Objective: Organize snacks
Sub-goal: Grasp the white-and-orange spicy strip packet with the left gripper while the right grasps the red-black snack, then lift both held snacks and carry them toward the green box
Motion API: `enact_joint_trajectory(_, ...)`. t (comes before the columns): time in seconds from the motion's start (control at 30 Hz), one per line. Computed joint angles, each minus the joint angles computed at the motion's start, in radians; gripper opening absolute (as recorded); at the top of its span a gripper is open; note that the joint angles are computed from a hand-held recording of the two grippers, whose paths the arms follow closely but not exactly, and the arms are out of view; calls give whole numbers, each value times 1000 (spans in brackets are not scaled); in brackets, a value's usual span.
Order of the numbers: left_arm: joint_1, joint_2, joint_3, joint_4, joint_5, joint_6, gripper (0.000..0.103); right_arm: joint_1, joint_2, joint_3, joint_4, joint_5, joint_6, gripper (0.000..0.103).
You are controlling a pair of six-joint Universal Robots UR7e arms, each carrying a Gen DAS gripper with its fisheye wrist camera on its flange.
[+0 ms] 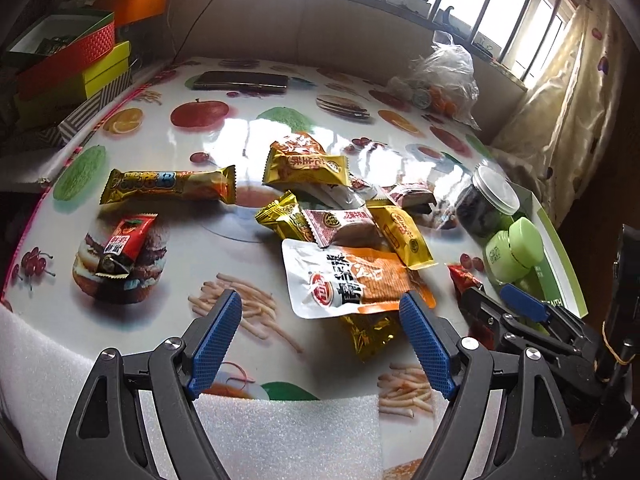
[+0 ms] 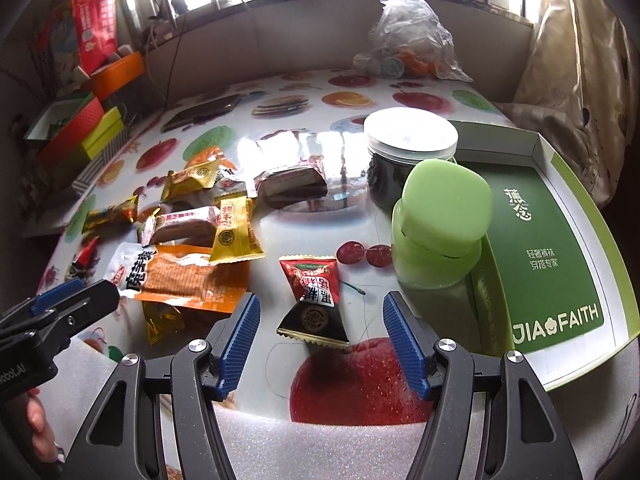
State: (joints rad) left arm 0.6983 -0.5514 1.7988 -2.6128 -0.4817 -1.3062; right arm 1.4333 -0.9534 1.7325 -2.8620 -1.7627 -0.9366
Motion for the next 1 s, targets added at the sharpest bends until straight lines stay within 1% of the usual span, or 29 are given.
enact_joint_trajectory(0.17,35,6,-11,-71,-43,19,81,8,22,-14,-11,-16,1,56)
enact_joint_trajectory(0.23,45,12,-17,-99,-57,16,80,8,28,-20,-5,-20,6,50)
enact_joint_trajectory(0.27,46,14,-18,-103,-56,7,77,9,31,-23,0,-26,8,49)
enact_joint_trajectory(0.33,45,19,-23,-105,-41,7,77,8,34,-25,7,-28,13,43)
enact_joint_trajectory(0.4,49,22,-32,-89,-40,0,72,7,38,-27,7,-32,18,39)
enact_joint_trajectory(0.43,51,22,-34,-88,-40,-2,66,7,39,-29,12,-33,21,36)
enact_joint_trajectory(0.47,53,22,-36,-78,-36,-15,54,5,39,-29,14,-30,22,35)
enact_joint_trajectory(0.5,54,22,-40,-63,-37,-28,49,5,38,-27,11,-27,20,33)
enact_joint_trajectory(0.53,55,22,-42,-54,-39,-31,44,5,38,-26,8,-26,17,33)
enact_joint_trajectory(0.6,53,28,-45,-55,-30,-30,41,3,38,-25,10,-24,16,33)
enact_joint_trajectory(0.67,49,30,-49,-45,-19,-32,34,2,37,-26,12,-20,18,33)
enact_joint_trajectory(0.8,49,31,-53,-43,-18,-35,31,0,36,-27,14,-15,21,32)
enact_joint_trajectory(0.9,47,32,-46,-71,-19,-30,25,-2,33,-27,20,-9,25,31)
enact_joint_trajectory(1.0,45,31,-38,-102,-22,-11,21,-4,30,-24,17,-6,25,30)
